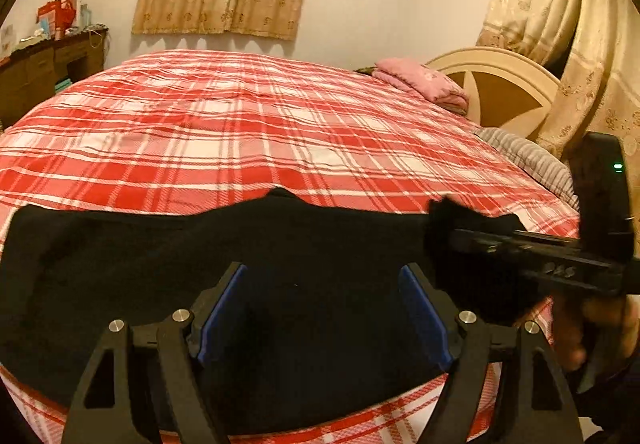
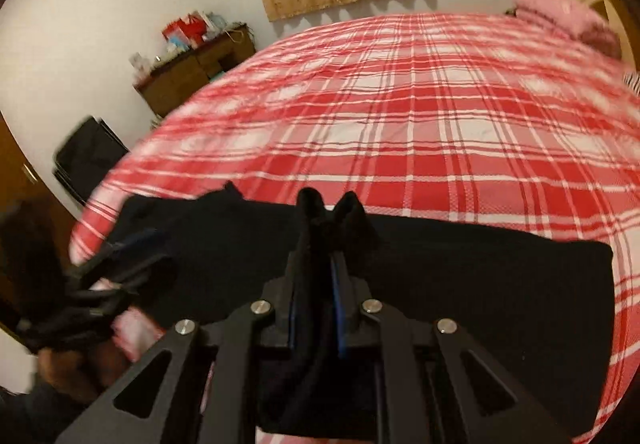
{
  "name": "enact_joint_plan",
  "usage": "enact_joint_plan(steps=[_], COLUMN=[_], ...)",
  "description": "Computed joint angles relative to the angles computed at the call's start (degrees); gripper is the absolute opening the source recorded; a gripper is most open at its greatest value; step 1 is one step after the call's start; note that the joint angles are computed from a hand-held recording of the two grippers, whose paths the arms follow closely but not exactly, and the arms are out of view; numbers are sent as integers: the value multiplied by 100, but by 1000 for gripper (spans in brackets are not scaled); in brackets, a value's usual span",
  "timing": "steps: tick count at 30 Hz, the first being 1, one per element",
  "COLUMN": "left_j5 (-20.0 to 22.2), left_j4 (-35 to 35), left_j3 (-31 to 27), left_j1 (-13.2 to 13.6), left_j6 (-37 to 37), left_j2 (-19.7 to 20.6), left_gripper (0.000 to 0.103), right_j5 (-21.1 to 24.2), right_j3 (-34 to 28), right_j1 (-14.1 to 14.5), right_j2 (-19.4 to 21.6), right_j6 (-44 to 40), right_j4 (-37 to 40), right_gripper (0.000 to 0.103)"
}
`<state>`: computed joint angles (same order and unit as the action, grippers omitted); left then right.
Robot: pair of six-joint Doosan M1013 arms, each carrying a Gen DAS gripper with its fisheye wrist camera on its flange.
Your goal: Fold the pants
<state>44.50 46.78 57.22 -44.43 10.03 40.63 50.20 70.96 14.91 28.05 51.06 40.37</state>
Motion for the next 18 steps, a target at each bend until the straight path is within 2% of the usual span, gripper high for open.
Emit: enact_joint_plan(steps=[1, 3, 4, 6, 8, 10, 12, 14, 16, 18], left_j5=[-50, -133, -210, -413, -604, -826, -870, -709, -570, -455], left_j4=[-99, -257, -371, -591, -899, -1482, -1980, -2288, -2289, -2385], left_j3=[-29, -84, -133, -175, -260, -406, -576, -796, -907, -1004], left_j1=[-2, -8, -12, 0, 17, 63, 94, 103, 97, 134], left_j6=[129, 357, 535, 759, 1049, 1540, 1899, 2153, 2178, 2240], left_j2=[23, 60, 94, 123, 175, 264, 368, 495, 558, 598], left_gripper=[79, 79, 79, 79, 79, 79, 79, 79, 79, 79], right_j5=[-86, 84, 252, 184, -80, 3, -42, -302, -394, -222], right_j3=[21, -39, -58, 83, 264, 348, 442, 570, 617, 571], right_j1=[31, 29, -11, -86, -171, -323, -459, -531, -553, -525], right_j2=[14, 82, 110, 12, -144, -212, -283, -361, -379, -340], right_j6=[-29, -18, -88, -339, -445, -576, -582, -552, -463, -529], right_j4=[-58, -112, 22, 213, 180, 452, 583, 490, 339, 336], right_gripper=[27, 72, 76, 76, 76, 76, 76, 76, 70, 58])
